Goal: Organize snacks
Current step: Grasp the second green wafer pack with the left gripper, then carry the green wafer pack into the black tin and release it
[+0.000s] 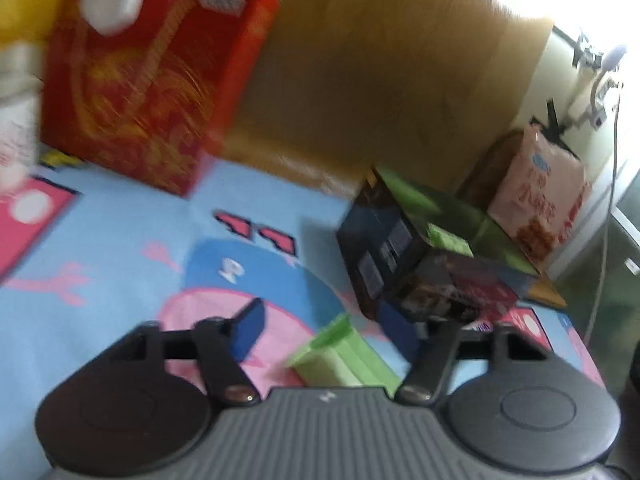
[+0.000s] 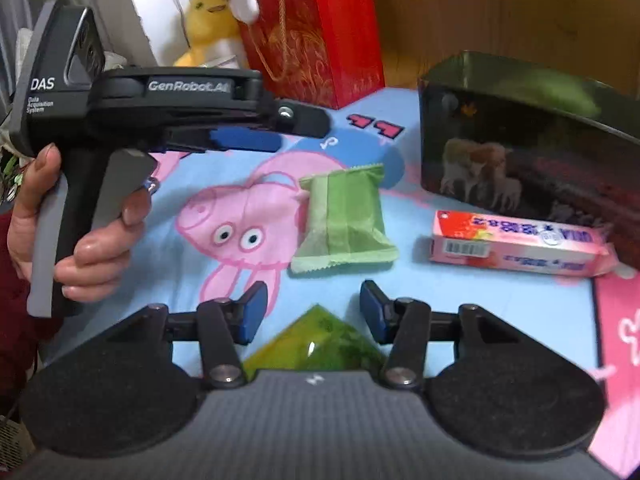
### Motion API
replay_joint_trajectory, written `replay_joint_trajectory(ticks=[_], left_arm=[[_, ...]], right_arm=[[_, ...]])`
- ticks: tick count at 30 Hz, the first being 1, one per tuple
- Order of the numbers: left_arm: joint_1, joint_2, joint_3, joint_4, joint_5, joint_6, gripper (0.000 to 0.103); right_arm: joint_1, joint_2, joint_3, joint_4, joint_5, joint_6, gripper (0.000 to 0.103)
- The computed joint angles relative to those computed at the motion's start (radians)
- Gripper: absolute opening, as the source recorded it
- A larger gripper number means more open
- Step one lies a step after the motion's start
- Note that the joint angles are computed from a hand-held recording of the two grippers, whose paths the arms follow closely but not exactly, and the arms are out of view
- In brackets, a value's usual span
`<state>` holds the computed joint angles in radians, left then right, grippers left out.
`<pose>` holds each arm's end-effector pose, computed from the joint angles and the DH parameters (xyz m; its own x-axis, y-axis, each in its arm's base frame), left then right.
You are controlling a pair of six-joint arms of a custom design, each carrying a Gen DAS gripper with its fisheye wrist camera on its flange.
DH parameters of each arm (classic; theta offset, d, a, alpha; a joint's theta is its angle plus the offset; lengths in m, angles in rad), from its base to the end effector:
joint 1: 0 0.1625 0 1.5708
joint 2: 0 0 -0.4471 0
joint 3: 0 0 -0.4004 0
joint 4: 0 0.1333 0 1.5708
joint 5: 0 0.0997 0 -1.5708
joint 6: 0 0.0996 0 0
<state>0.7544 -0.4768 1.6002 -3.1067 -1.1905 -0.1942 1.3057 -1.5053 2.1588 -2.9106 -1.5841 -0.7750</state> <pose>-0.3926 -0.6027 -0.0381 -0.8592 0.4428 -0.2563 0.5114 0.7265 -0.4590 -0.0003 -0.5050 0.3513 -0.8296 -0.3294 0.4507 -0.5289 0.7224 -0.4455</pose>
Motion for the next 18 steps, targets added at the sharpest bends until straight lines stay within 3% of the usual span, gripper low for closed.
replay_joint_trajectory(ticks=[2, 6, 10, 13, 18], left_arm=[[0.016, 0.012, -0.030, 0.077, -0.052, -0.004, 0.030], [-0.004, 0.008, 0.021, 0.026, -0.025, -0.017, 0.031], [-0.021, -0.030, 0.107, -0.028, -0.030, -0.081, 0.030], [-0.052, -0.039, 0.150, -0.082, 0.013, -0.118, 0.029], [-0.098, -0.042, 0.146, -0.168, 0.045, -0.092, 0.029]], right_arm=[[-0.002, 0.012, -0.009, -0.009, 0.004, 0.010, 0.049], [-0.009, 0.021, -0.005, -0.046, 0.015, 0.007, 0.045], [-0.014, 0.013, 0.030, -0.130, 0.001, -0.033, 0.033], [-0.035, -0.015, 0.042, -0.097, 0.046, -0.037, 0.030], [-0.042, -0.066, 0.108, -0.241, 0.131, -0.105, 0.029]])
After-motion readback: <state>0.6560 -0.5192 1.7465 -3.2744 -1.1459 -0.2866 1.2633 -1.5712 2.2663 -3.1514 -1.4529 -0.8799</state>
